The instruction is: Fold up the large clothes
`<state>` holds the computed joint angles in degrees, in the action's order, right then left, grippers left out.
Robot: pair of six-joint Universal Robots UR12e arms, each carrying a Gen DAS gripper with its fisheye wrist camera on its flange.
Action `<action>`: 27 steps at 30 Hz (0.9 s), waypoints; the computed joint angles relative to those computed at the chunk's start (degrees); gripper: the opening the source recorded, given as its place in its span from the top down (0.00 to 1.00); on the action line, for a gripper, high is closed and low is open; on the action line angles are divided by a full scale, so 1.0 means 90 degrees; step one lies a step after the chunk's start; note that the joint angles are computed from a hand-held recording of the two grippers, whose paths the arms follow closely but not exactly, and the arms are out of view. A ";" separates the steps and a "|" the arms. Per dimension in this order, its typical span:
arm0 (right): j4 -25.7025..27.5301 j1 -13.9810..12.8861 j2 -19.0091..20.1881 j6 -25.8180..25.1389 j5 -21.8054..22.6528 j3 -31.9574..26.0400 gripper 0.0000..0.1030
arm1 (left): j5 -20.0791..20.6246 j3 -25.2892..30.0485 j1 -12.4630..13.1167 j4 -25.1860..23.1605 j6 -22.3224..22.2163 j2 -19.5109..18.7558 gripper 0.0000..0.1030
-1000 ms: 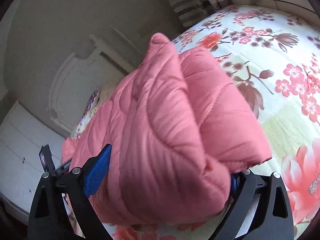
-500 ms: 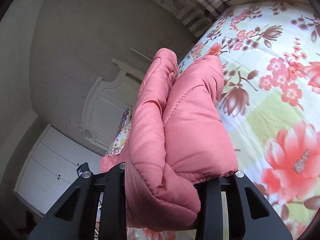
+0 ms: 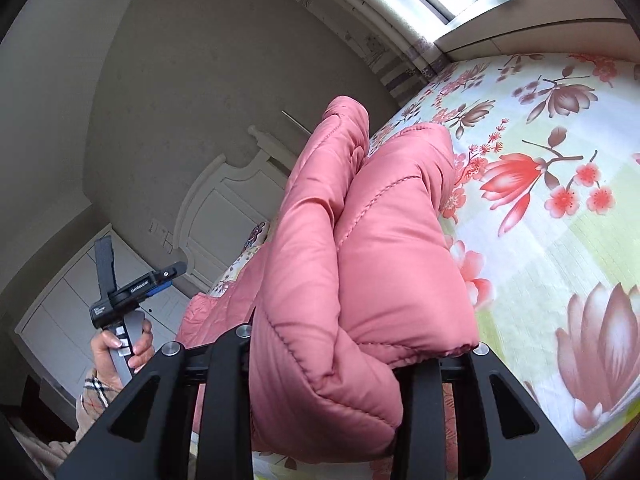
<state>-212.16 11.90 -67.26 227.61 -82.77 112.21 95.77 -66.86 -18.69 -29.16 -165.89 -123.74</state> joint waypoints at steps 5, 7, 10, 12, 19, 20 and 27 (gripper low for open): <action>0.0013 0.0031 -0.0008 -0.0161 -0.0046 0.0036 0.67 | 0.1072 0.1144 -0.0364 -0.0838 0.0319 -0.0901 0.02; 0.0002 0.0111 -0.0038 -0.0168 -0.0122 0.0092 0.67 | 0.1125 0.1429 -0.0356 -0.1302 0.0321 -0.1132 0.02; -0.0067 0.0125 -0.0012 -0.0140 -0.0106 0.0101 0.66 | 0.1125 0.1551 -0.0316 -0.1318 0.0301 -0.1304 0.02; -0.0077 0.0134 0.0006 -0.0129 -0.0116 0.0069 0.66 | 0.1372 0.1618 -0.0312 -0.1243 0.0175 -0.1410 0.02; 0.0016 0.0176 -0.0037 -0.0106 -0.0230 0.0085 0.66 | 0.1417 0.1598 -0.0285 -0.1247 0.0037 -0.1387 0.02; 0.0075 0.0195 -0.0060 -0.0092 -0.0283 0.0087 0.66 | 0.1536 0.1489 -0.0307 -0.1024 0.0059 -0.1315 0.02; 0.0651 0.0394 -0.0237 -0.0504 -0.0855 -0.0050 0.66 | 0.0569 -0.0672 -0.0089 0.0832 -0.0151 0.0181 0.02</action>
<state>-206.31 15.45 -69.39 223.08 -90.47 111.76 100.89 -72.91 -19.49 -21.67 -167.25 -122.11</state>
